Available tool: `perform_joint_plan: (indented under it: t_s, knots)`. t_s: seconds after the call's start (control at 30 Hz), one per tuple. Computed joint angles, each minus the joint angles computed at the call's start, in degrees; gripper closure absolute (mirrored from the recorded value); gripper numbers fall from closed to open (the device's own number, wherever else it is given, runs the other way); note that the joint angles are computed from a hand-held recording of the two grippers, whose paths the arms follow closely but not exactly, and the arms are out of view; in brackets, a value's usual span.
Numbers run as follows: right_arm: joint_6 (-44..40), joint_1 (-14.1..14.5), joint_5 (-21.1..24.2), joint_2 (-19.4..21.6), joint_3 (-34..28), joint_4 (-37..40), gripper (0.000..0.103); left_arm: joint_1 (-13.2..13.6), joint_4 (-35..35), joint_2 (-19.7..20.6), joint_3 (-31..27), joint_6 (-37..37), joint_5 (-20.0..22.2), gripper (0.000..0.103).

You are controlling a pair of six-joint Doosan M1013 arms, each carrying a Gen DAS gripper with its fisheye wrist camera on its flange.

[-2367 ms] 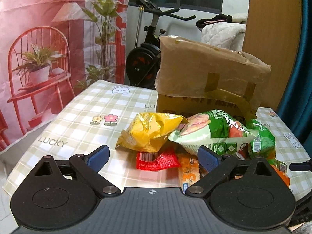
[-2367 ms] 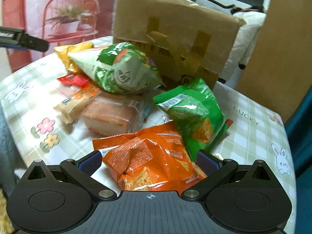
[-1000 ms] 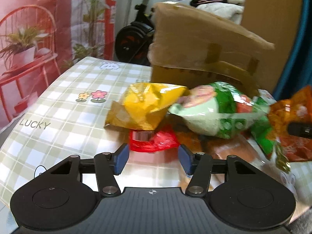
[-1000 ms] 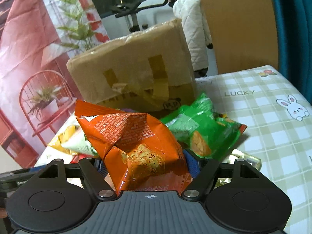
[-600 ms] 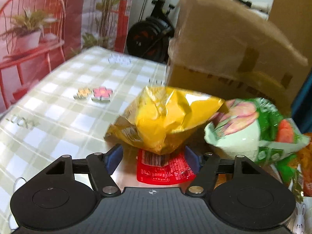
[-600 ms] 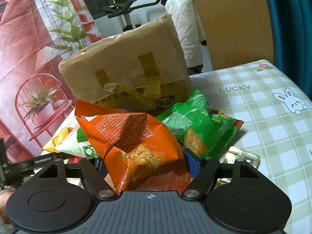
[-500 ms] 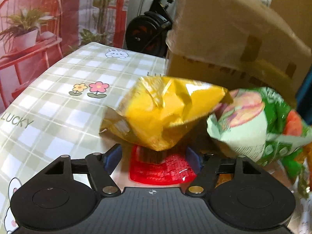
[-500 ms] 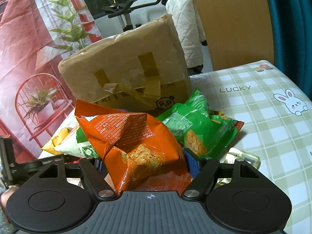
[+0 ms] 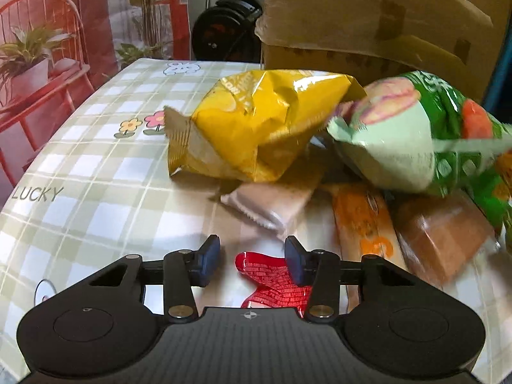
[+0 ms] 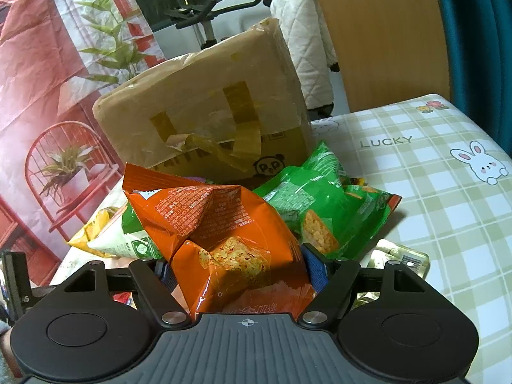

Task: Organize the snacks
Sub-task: 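Grasp the red wrapper with the left tool while the right tool grasps the orange chip bag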

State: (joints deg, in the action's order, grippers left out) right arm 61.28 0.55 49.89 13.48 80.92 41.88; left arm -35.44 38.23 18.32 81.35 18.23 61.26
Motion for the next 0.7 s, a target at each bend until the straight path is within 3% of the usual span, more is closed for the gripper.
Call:
perform_joint_plan:
  t_s: [0.1, 0.33, 0.47, 0.7]
  knots:
    - [-0.3, -0.1, -0.1, -0.2, 0.3, 0.5, 0.032, -0.3, -1.1, -1.5, 1.6, 0.2, -2.0, 0.054]
    - [-1.2, -0.3, -0.4, -0.5, 0.7, 1.7, 0.032, -1.2, 0.6, -4.0, 4.5, -0.5, -5.5, 0.032]
    - [-1.2, -0.4, -0.3, -0.5, 0.8, 1.8, 0.032, -2.1, 1.3, -2.9, 3.9, 5.1, -2.6, 0.032]
    - [-1.2, -0.4, -0.4, -0.7, 1.0, 1.8, 0.032, -2.1, 2.2, -2.7, 4.3, 3.9, -1.1, 0.033]
